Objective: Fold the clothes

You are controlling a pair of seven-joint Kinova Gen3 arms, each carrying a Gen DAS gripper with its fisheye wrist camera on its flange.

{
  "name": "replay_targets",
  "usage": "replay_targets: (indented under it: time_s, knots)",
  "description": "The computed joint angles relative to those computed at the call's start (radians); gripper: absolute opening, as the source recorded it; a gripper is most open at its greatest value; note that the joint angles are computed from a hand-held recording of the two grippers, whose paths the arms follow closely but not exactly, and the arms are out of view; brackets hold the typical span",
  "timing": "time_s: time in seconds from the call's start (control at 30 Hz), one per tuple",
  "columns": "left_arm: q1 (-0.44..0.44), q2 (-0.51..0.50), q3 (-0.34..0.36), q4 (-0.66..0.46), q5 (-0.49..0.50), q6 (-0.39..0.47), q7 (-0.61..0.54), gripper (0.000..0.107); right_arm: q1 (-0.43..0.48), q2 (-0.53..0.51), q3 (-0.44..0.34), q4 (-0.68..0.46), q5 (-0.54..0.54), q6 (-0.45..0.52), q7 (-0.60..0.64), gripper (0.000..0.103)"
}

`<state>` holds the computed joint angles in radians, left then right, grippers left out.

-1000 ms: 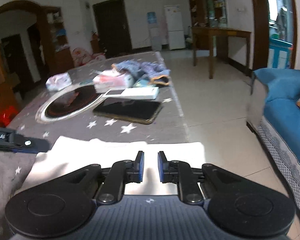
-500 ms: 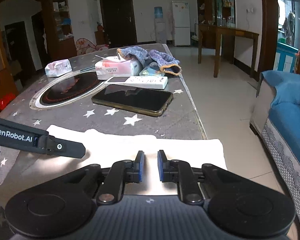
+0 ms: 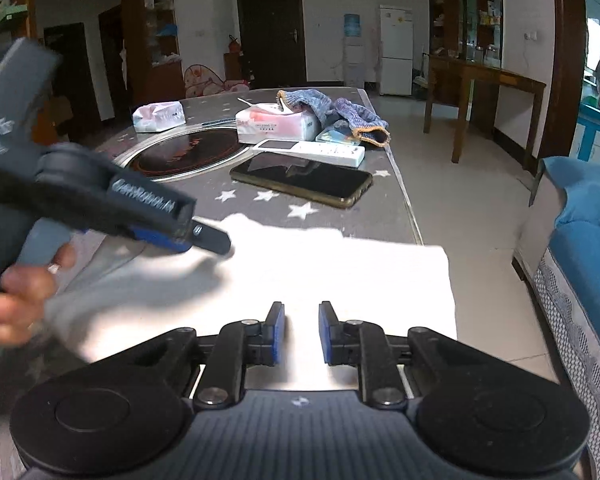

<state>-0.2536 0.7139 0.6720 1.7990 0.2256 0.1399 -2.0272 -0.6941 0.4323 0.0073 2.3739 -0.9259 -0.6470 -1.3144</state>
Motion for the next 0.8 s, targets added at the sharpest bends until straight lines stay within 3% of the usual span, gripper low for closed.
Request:
replay_targets:
  time_s: [0.23, 0.47, 0.67, 0.8]
  knots:
    - [0.014, -0.005, -0.013, 0.002, -0.003, -0.008, 0.015, 0.047, -0.080, -0.022, -0.049, 0.117, -0.069, -0.123, -0.078, 0.028]
    - [-0.024, -0.021, 0.010, 0.014, 0.005, 0.017, 0.013, 0.047, -0.105, -0.066, -0.056, 0.130, -0.152, -0.110, -0.006, 0.031]
    - [-0.220, -0.037, 0.173, 0.143, -0.038, -0.044, -0.079, 0.047, -0.033, -0.077, -0.060, 0.072, -0.083, -0.069, 0.021, 0.031]
    - [-0.304, -0.039, 0.238, 0.212, -0.084, -0.076, -0.103, 0.047, 0.020, -0.041, -0.046, -0.003, -0.013, -0.005, 0.023, 0.031]
